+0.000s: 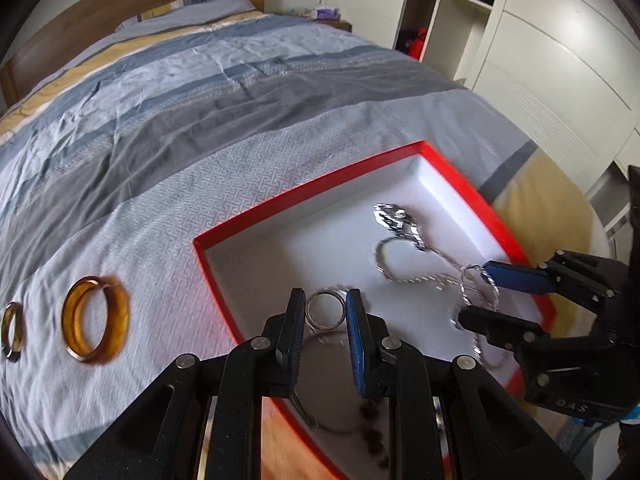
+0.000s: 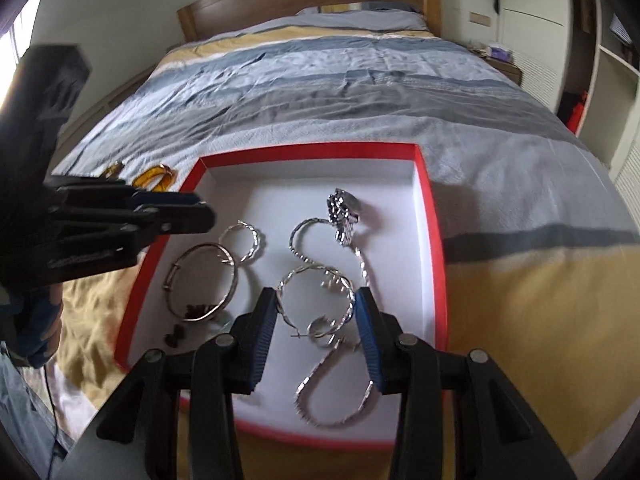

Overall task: Organize jewelry
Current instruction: 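Carry the small ring and twisted hoop over the red box with both tools, then open both tools to drop the ring and hoop into the box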

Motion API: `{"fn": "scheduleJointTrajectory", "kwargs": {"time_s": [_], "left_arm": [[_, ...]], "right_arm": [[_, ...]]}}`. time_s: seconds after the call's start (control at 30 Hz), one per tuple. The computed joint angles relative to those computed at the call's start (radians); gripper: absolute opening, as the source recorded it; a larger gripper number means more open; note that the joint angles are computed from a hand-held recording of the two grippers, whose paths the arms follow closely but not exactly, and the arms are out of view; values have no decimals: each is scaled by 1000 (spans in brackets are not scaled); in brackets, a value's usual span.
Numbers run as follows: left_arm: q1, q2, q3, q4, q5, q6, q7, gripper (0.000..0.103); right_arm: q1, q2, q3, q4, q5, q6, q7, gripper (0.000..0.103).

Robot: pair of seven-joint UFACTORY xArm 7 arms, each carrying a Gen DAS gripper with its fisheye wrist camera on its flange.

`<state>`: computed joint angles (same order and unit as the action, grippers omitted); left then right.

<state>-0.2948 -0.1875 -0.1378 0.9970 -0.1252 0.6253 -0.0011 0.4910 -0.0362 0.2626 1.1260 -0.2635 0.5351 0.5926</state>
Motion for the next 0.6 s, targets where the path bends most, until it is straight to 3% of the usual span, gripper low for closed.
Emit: {"fn": "scheduleJointTrajectory", "kwargs": {"time_s": [0.2,0.43,0.6], "left_arm": [[17,73,0,35,46,-2,-26,20],[11,112,-10,51,87,-34,-52,21],[10,116,-6,54,78,-36,-46,24]], "right_arm": [[2,68,-15,60,19,46,-77,38],[30,105,-27,96,-85,97,-69,39],[31,101,-30,87,-84,84,-90,39]]}}
